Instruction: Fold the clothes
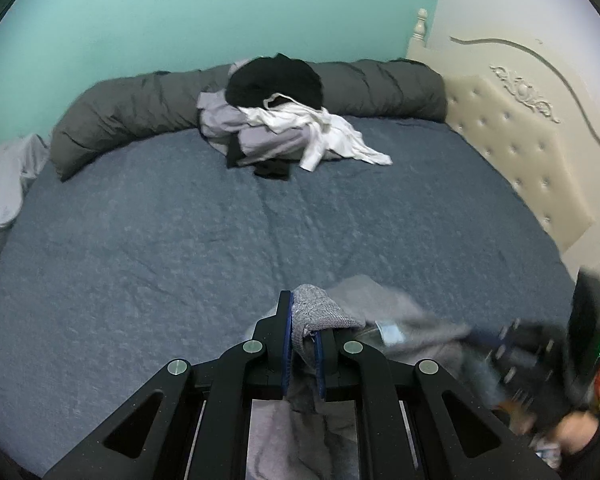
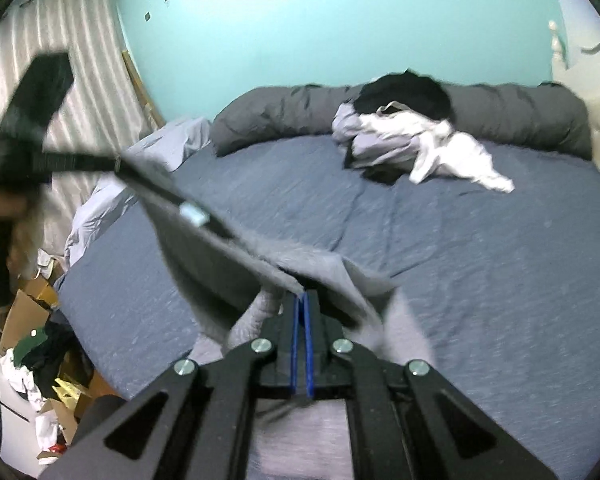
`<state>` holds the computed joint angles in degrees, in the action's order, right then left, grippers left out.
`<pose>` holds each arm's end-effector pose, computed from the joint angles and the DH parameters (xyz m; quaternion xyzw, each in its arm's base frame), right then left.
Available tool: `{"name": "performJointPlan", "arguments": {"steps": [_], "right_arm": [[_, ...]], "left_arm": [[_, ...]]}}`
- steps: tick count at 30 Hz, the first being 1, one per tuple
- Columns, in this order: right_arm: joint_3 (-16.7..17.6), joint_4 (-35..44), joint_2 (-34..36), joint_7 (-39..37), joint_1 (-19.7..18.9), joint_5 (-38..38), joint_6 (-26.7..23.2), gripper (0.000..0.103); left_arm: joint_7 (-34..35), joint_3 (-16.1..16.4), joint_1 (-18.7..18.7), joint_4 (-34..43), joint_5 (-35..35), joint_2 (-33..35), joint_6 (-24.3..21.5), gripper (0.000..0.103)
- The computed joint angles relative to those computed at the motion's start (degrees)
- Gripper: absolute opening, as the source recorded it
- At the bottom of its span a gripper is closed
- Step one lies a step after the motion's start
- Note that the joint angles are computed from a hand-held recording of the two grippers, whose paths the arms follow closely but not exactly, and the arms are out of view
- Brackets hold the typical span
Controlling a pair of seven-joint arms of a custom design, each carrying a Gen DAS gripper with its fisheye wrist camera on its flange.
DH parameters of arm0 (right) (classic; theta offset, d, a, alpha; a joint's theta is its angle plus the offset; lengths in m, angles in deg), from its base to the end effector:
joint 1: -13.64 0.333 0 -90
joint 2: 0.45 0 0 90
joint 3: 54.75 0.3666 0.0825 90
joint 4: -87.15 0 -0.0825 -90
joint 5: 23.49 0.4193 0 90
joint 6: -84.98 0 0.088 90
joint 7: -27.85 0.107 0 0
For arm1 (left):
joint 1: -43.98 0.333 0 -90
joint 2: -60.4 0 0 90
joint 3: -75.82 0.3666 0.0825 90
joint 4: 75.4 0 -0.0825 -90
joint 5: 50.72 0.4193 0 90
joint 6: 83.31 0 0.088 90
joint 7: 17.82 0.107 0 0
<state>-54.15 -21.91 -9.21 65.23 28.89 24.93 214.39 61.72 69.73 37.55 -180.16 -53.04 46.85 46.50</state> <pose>0.5558 0.1791 0.6722 -0.8354 0.3341 -0.0387 0.4348 0.5361 -0.1292 0.7528 -0.6585 0.6763 -0.2788 0.1765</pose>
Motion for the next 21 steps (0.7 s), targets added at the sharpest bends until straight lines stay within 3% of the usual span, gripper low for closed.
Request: {"name": "performJointPlan", "arguments": {"steps": [6, 13, 15, 17, 21], "right_arm": [[-1.2, 5.5, 1.8, -2.2, -2.1, -4.1, -4.3, 0.002], [0.2, 6.4, 5.0, 1.6, -3.0, -10.0, -4.8, 0.002], [0.5, 6.4, 6.1, 3.1, -3.0, -10.8, -4.5, 0.002], [0.9, 7.2, 7.7, 4.7, -3.0, -11.9, -3.8, 0.002], [1.6, 10.0, 11.6, 7.6, -2.8, -14.1, -3.4, 0.002]], "left_arm": [[2.6, -0.1, -2.3, -2.8, -4.4, -1.1, 1.3, 0.011], [5.2, 0.6, -3.0, -5.0, -9.2, 0.8, 3.1, 0.014], [4.8, 0.8, -2.5, -6.0, -10.4, 1.4, 3.9, 0.019], [4.5, 1.2, -2.0, -7.1, -11.5, 1.6, 4.9, 0.04], [8.6, 3.0, -1.6, -9.6, -17.3, 1.5, 7.2, 0.05]]}}
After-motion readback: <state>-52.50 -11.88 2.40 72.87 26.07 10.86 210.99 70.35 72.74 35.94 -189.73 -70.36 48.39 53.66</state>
